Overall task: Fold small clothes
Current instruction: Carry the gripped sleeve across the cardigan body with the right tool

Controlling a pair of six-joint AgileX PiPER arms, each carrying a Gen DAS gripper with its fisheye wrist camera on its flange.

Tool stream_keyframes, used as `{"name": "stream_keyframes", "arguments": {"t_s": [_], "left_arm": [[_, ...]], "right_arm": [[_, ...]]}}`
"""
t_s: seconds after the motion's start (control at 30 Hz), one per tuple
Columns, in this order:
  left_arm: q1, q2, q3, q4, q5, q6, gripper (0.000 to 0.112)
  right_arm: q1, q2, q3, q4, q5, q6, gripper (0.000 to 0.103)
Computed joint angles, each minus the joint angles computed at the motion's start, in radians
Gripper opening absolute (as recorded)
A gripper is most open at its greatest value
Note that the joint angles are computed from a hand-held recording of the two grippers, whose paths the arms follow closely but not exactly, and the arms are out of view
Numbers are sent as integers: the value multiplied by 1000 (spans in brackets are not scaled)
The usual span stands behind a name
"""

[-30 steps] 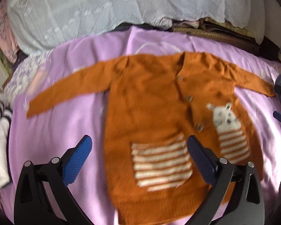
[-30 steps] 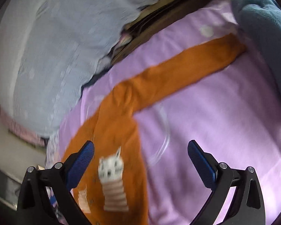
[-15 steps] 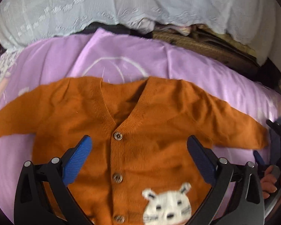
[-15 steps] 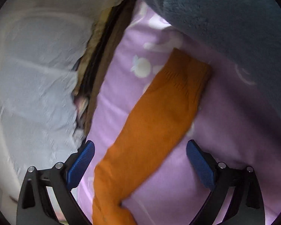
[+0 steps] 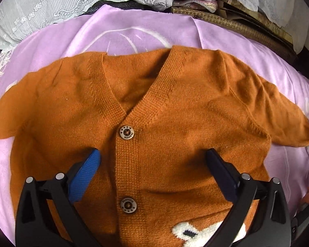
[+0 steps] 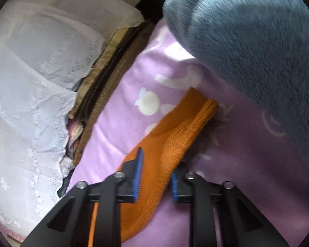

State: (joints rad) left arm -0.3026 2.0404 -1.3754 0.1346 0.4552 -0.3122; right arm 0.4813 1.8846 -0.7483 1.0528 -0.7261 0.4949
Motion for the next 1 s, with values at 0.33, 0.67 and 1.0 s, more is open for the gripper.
{"name": "stream_keyframes", "arguments": {"t_s": [0.33, 0.67, 1.0], "left_arm": [[50, -26, 19, -217, 9, 220, 99], [111, 8, -52, -396, 50, 346, 99], [109, -1, -30, -390, 36, 357, 99]], "right_arm": [[78, -84, -37, -12, 12, -227, 18], [128, -95, -115, -120, 104, -244, 11], [161, -56, -201, -231, 198, -192, 9]]}}
